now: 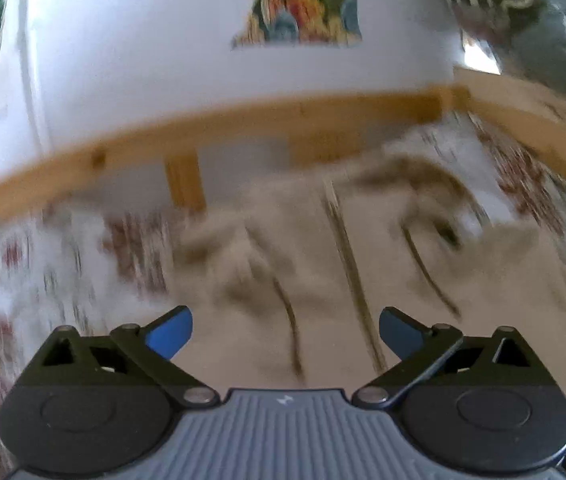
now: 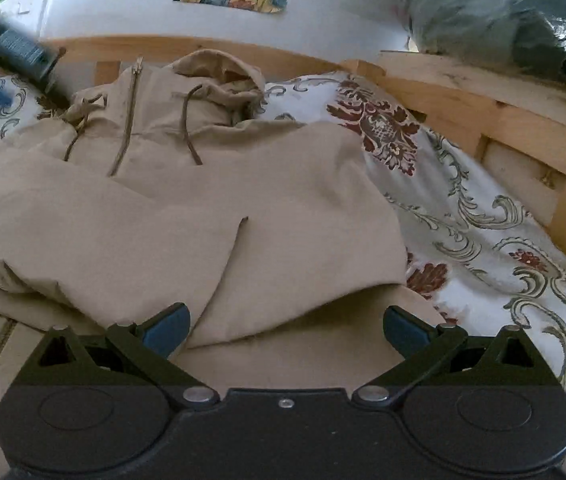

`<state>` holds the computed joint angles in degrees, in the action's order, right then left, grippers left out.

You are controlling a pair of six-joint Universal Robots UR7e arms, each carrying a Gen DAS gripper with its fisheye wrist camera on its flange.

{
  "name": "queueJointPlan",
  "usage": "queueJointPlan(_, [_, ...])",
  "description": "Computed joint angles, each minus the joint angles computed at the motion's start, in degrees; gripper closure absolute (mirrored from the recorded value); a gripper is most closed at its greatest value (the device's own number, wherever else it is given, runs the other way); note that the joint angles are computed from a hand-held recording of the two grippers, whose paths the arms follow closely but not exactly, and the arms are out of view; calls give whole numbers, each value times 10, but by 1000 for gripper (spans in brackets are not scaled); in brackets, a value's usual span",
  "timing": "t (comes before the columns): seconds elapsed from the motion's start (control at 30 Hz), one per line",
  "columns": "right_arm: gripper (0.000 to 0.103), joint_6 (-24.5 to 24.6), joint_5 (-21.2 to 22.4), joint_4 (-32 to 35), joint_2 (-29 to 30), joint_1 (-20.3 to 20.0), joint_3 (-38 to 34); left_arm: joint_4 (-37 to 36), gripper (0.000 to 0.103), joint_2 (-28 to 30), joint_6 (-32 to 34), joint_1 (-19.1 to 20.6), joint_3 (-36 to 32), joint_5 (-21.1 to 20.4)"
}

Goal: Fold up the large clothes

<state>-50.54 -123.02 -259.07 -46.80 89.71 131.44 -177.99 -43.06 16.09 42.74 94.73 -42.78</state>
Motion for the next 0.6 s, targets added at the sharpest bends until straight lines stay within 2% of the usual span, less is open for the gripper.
queueJointPlan(0.07, [1, 5, 3, 1, 1, -3, -1, -44, 1, 43, 48, 8, -63, 15])
queueJointPlan(0.13, [1, 4, 3, 1, 3, -4, -2, -82, 1, 87, 84, 17, -129, 11])
queueJointPlan(0.27, [1, 4, 4, 4, 7, -9, -5, -69, 6, 138, 115, 30, -224, -15])
queueJointPlan(0.33, [1, 10, 11, 3, 6, -13, -3, -68, 6, 157, 89, 35, -254, -24])
queueJointPlan(0.43, [1, 17, 21, 0, 4, -17, 1, -58, 6, 171, -2, 48, -283, -22])
queueJointPlan(0.47, [1, 21, 29, -4, 2, -19, 4, -62, 6, 172, -23, 53, -285, -15])
queueJointPlan(0.53, [1, 30, 43, -12, -2, -22, 9, -90, 5, 177, -36, 62, -284, 26])
queueJointPlan(0.6, [1, 35, 54, -25, -4, -20, 7, -123, 5, 159, -36, 75, -249, 33])
